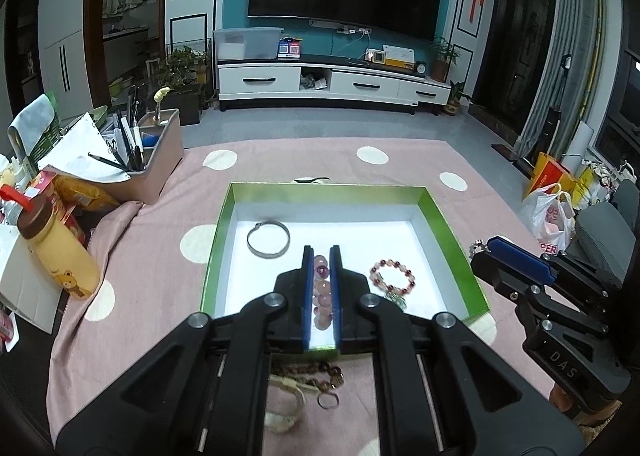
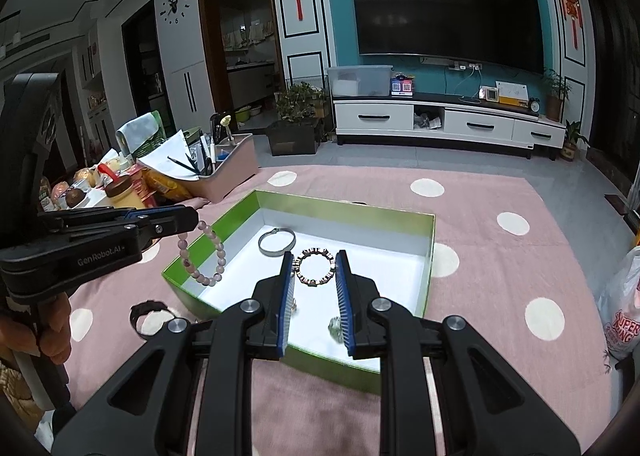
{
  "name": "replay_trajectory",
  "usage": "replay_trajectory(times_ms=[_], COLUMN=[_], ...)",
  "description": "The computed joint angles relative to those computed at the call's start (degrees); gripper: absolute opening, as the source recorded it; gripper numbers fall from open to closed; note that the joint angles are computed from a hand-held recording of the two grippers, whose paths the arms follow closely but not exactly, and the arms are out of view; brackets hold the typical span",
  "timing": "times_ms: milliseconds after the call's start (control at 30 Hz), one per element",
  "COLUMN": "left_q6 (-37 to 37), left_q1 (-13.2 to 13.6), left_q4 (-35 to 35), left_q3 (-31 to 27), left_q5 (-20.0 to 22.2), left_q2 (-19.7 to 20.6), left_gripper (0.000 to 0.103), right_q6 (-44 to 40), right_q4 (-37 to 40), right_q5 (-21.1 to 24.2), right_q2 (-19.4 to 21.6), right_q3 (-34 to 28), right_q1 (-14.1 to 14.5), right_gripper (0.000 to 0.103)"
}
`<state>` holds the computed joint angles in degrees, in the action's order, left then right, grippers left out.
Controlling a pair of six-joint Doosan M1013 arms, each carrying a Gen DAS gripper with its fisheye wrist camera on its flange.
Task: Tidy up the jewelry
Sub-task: 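Carry bracelet and ring over the green box and open both tools, then raise both open tools away from the box toward the watches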
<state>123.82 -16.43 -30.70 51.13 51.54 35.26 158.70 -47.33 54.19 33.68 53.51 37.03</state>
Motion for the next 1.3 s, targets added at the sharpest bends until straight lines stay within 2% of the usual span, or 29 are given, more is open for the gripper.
replay_trajectory(times_ms=[233,567,833,900,967,1033,1133,1200,1300], left_q6=[-4.3,-12.5,-15.8,-15.9,-15.5,-15.5,-15.2,-15.3,-14.5], left_q1=[-0.5,-1.0,-1.5,-1.5,-1.5,-1.4,-1.0,-0.7,-0.1], left_q4=[2.8,7.2,11.4,11.7,11.9,12.1,11.2,11.3,11.1], left_q3=[-6.9,-18.9,-22.8,-23.0,-22.9,-22.5,-21.4,-20.1,-16.9], left_q5=[3.8,13.7,17.2,17.3,17.2,16.7,15.5,14.5,12.2], left_q2=[4.2,11.8,14.7,14.8,14.7,14.4,13.4,12.4,10.2], left_gripper=[0.007,0.007,0.007,0.007,0.015,0.049,0.055,0.067,0.078], right_q6=[-2.2,-7.0,-11.8,-11.5,-10.4,-8.8,-7.2,-6.0,-3.5], right_q4=[6.3,18.1,26.1,26.5,26.0,25.0,23.7,22.2,19.4], right_q5=[-2.1,-3.8,-2.7,-2.1,-1.9,-2.1,-2.7,-2.6,-3.2], right_q2=[1.1,3.6,6.7,7.1,7.0,6.3,5.0,3.9,1.8], right_q3=[-1.3,-4.3,-8.6,-9.1,-8.8,-7.8,-5.7,-4.2,-1.3], right_q1=[-2.4,-5.5,-6.8,-7.1,-7.1,-7.0,-6.7,-6.3,-5.4], right_gripper=[0.021,0.021,0.021,0.024,0.029,0.037,0.039,0.039,0.042])
